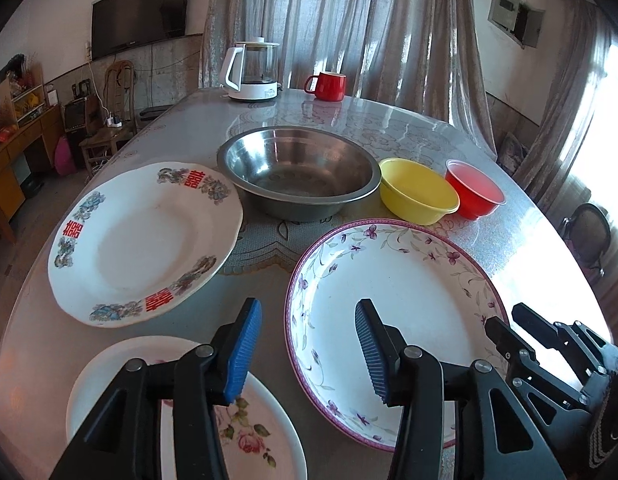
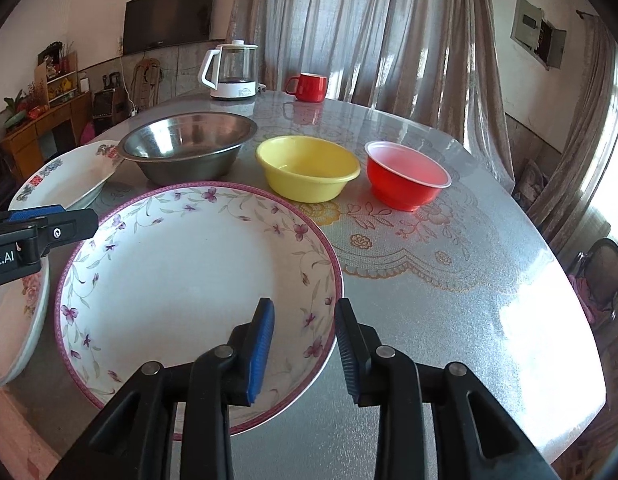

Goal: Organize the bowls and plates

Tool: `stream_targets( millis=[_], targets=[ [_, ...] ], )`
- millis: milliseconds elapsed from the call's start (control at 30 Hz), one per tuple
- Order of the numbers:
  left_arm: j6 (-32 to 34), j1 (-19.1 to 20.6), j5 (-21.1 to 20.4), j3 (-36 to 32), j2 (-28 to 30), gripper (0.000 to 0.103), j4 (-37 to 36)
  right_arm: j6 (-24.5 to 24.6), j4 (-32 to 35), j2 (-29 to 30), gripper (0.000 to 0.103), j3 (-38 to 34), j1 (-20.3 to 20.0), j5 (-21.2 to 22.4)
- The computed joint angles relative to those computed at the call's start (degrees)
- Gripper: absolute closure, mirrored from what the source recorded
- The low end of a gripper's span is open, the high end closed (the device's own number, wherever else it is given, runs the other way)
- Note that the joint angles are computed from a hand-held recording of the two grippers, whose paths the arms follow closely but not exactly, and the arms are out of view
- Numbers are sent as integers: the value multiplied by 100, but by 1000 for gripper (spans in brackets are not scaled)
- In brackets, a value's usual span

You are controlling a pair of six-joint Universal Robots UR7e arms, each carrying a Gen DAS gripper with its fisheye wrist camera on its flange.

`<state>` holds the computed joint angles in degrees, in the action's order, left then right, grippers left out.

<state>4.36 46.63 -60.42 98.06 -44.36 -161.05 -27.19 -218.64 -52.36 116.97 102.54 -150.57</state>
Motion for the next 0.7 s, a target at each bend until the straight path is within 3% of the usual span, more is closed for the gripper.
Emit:
stream_targets(
  millis=[700],
  targets=[
    [-459,192,255,447,-565,50,-93,-68,269,275,71,-203,396,364]
  ],
)
